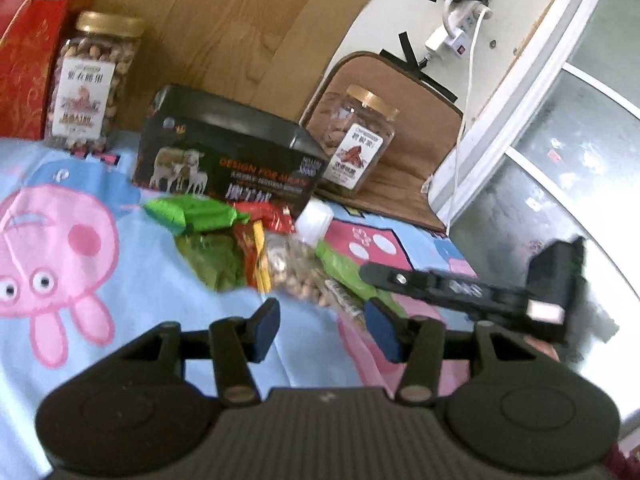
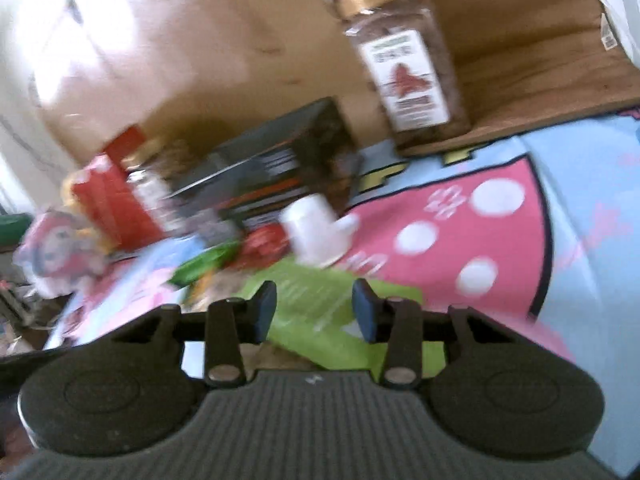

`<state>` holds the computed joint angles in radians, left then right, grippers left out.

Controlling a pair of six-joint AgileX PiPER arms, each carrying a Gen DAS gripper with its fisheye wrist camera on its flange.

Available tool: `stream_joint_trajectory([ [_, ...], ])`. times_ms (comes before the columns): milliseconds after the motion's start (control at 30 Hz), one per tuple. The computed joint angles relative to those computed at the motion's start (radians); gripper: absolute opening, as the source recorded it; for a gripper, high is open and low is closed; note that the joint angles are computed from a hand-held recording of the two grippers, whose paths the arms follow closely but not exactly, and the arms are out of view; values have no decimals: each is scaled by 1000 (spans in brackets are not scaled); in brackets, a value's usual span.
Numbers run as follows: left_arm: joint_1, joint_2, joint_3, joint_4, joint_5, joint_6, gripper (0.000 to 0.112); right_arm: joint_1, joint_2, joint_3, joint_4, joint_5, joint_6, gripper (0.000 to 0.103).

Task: Organize snacks
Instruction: 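Grasp the green printed packet with the right gripper and lift it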

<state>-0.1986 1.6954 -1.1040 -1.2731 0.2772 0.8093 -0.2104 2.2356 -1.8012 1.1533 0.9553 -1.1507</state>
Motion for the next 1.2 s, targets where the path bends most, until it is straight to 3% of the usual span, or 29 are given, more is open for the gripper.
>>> stream_joint_trajectory([
  [167,3,13,20,-33,18,1,49,-31,-159,299,75,81,-175,46],
  [267,3,7,35,-57,15,21,49,-54,-239,462,175,68,-340,46],
  [333,2,5,37,-63,15,34,49,-56,-297,544,259,2,-474,46],
  [400,-2,8,31,-54,16,24,49,-19,-331,589,348,-122,-617,48],
  [433,-1,9,29,-63,22,33,49,-1,-329,589,387,-171,-683,55],
  [533,-6,14,25,-70,26,42,51,42,-268,525,446,-239,-803,95],
  [633,-7,15,23,-35,25,3,52,99,-215,413,330,-338,-740,96],
  [700,-1,14,26,-36,28,1,52,91,-147,288,142,-301,-541,91],
  [733,2,12,27,-38,28,3,52,70,-97,215,93,-223,-441,79],
  [800,14,10,31,-58,37,24,52,26,-22,70,0,-49,-241,68],
  [900,30,11,35,-106,49,66,52,3,-16,46,-24,20,-142,47],
  [933,37,12,35,-119,52,77,52,-5,-40,96,11,27,-172,39],
  [1000,46,9,43,-156,55,106,53,1,-139,286,111,-22,-341,36],
  [1200,92,-24,94,-243,56,183,55,111,-345,684,409,-207,-859,35],
])
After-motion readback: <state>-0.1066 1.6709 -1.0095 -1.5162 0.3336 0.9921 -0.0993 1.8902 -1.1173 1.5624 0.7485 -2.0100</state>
